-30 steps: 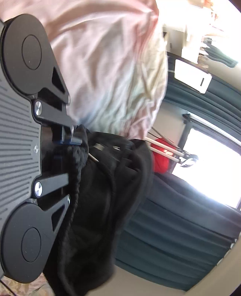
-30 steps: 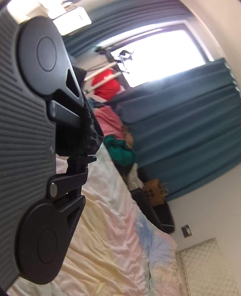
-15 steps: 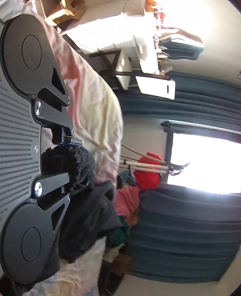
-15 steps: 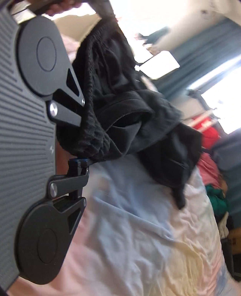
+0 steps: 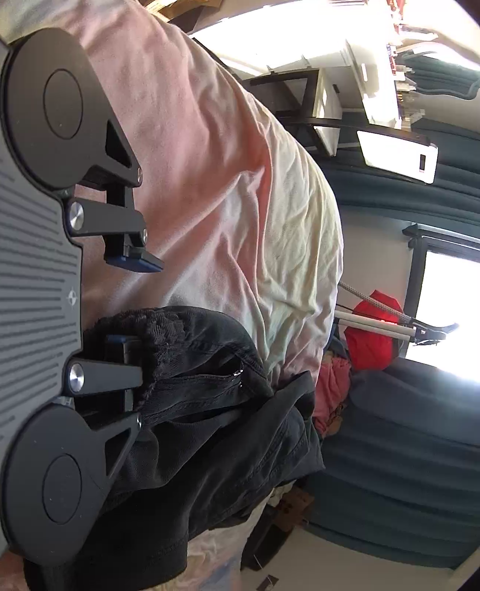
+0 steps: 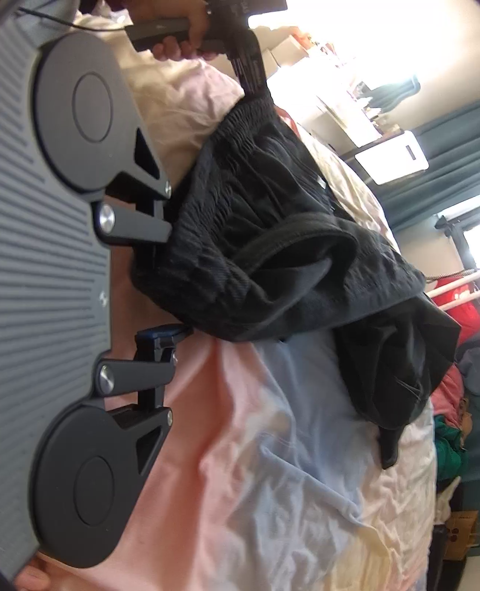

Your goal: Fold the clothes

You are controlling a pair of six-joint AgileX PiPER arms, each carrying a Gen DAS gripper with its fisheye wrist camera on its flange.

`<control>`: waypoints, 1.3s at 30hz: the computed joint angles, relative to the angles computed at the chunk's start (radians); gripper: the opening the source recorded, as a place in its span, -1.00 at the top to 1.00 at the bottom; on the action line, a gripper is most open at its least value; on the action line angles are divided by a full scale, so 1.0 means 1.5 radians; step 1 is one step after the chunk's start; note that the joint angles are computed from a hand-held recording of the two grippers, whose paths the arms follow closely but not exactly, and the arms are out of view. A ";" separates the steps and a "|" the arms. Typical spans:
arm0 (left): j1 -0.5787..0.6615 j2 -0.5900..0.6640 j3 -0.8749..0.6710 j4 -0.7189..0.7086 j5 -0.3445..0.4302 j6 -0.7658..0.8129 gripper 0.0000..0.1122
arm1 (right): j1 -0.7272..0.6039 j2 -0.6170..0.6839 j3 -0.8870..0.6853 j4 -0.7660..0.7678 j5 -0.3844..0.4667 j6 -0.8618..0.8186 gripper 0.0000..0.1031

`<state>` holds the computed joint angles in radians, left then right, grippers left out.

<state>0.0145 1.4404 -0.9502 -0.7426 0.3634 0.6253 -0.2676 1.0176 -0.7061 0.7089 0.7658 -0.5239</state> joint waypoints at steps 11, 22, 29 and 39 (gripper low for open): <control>0.143 -0.125 0.076 -0.314 0.140 0.187 -0.45 | -0.199 -0.056 0.023 0.204 0.153 -0.136 -0.51; 0.087 0.058 -0.001 -0.365 0.124 0.231 -0.52 | -0.189 0.118 -0.005 0.291 0.128 -0.086 -0.44; 0.033 0.110 -0.012 -0.344 0.065 0.227 -0.24 | -0.065 0.146 -0.006 0.207 0.061 -0.078 0.20; -0.004 0.054 -0.038 -0.349 0.004 0.156 0.68 | -0.173 0.112 0.041 0.334 0.190 -0.148 0.48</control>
